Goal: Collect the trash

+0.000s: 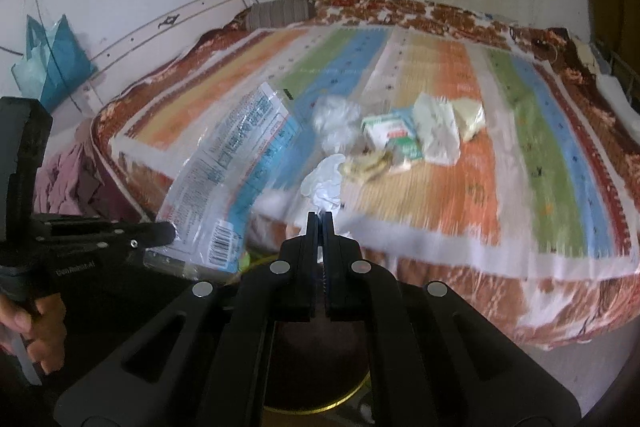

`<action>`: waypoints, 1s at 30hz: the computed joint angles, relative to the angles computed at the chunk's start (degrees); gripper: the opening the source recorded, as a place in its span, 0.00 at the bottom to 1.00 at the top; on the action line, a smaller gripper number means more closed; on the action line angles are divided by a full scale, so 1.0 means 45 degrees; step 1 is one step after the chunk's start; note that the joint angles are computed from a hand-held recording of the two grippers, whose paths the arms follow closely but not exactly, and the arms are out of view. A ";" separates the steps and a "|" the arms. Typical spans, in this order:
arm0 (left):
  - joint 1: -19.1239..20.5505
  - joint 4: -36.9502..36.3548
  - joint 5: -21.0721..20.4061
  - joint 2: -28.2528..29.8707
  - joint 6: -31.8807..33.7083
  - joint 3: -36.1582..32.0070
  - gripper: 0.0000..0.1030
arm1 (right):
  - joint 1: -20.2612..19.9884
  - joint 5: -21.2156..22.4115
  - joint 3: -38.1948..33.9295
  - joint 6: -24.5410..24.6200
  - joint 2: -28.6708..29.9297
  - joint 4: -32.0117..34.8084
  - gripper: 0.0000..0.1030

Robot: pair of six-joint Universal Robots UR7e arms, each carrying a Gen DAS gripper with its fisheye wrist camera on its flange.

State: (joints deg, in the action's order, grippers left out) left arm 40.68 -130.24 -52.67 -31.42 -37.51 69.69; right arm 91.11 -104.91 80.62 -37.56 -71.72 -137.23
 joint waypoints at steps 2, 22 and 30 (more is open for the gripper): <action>-0.0080 0.0046 -0.0228 -0.0032 -0.0360 0.0449 0.00 | -0.0032 -0.0250 0.0301 -0.0080 -0.0106 -0.0038 0.01; 0.0620 0.2159 -0.3009 0.0632 -0.3463 0.0659 0.00 | -0.0505 -0.2661 0.1368 0.1275 0.0103 0.1384 0.01; 0.1031 0.1948 -0.3514 0.0909 -0.4340 0.0417 0.07 | -0.0895 -0.2734 0.0529 0.2933 0.0704 0.3111 0.03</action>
State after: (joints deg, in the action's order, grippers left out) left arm 45.32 -121.48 -68.48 -27.33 -57.05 71.57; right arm 87.08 -117.22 83.00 -24.36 -68.56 -123.23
